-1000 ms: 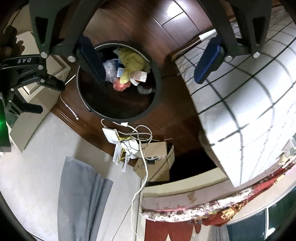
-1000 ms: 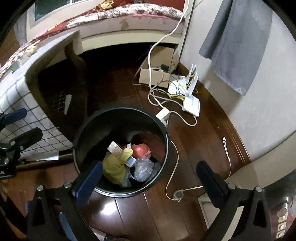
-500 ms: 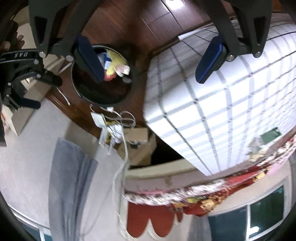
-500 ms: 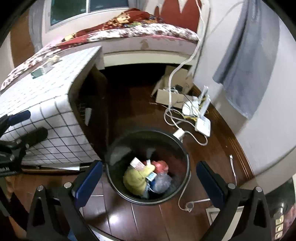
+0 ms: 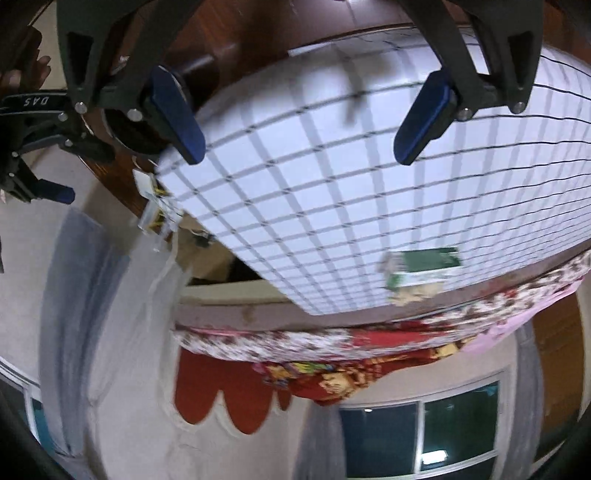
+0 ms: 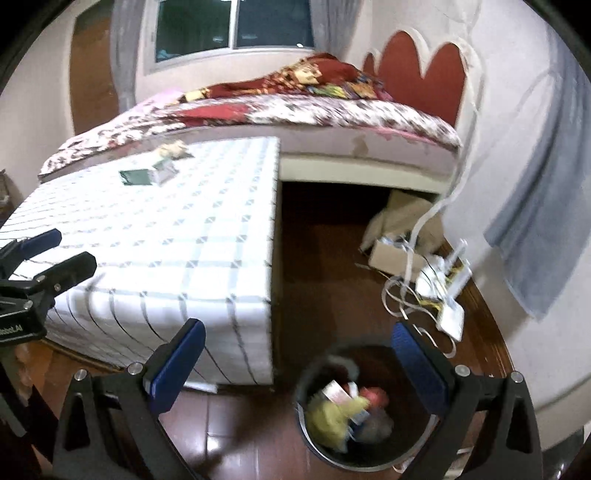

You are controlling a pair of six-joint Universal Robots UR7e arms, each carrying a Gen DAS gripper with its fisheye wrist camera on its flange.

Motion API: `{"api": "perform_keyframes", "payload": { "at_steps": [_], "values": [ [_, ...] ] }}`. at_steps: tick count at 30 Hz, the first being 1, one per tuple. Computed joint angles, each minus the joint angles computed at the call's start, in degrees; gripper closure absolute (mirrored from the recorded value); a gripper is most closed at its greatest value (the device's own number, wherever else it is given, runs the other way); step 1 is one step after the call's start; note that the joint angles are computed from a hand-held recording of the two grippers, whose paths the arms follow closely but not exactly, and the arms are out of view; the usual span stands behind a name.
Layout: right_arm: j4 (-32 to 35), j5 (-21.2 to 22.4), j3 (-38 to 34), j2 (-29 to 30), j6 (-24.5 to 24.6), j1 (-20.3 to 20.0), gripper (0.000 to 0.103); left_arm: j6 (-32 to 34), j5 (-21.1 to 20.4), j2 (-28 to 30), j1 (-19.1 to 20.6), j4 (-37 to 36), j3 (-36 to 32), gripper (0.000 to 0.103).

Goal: Collect trash
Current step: 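Move both tools back over the table toward the carton and beige cloth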

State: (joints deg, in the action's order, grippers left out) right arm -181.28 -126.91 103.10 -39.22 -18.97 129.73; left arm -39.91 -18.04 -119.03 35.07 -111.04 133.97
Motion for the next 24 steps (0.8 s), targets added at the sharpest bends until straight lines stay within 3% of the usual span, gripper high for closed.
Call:
{"api": "perform_keyframes", "payload": {
  "at_steps": [5,11,16,21,24],
  "values": [
    [2.1,4.2,-5.7,4.2,1.2,1.4,0.001,-2.6,3.0,-4.7,2.8,7.7,-2.7,0.001],
    [9.8,7.6,-14.9,10.5,3.2,3.2,0.001,-3.7,5.6,-8.7,6.6,14.3,-6.1,0.001],
    [14.5,12.1,-22.7,15.5,3.7,3.5,0.001,7.0,5.8,-8.9,11.5,3.2,-6.6,0.001],
    [20.4,15.2,-32.8,21.5,0.7,3.6,0.001,25.8,4.4,-5.2,17.4,-19.7,-6.5,0.001],
    [26.4,15.6,-43.3,27.6,-2.3,3.3,0.001,35.4,1.6,-1.1,21.9,-31.7,-8.0,0.001]
  ]
}}
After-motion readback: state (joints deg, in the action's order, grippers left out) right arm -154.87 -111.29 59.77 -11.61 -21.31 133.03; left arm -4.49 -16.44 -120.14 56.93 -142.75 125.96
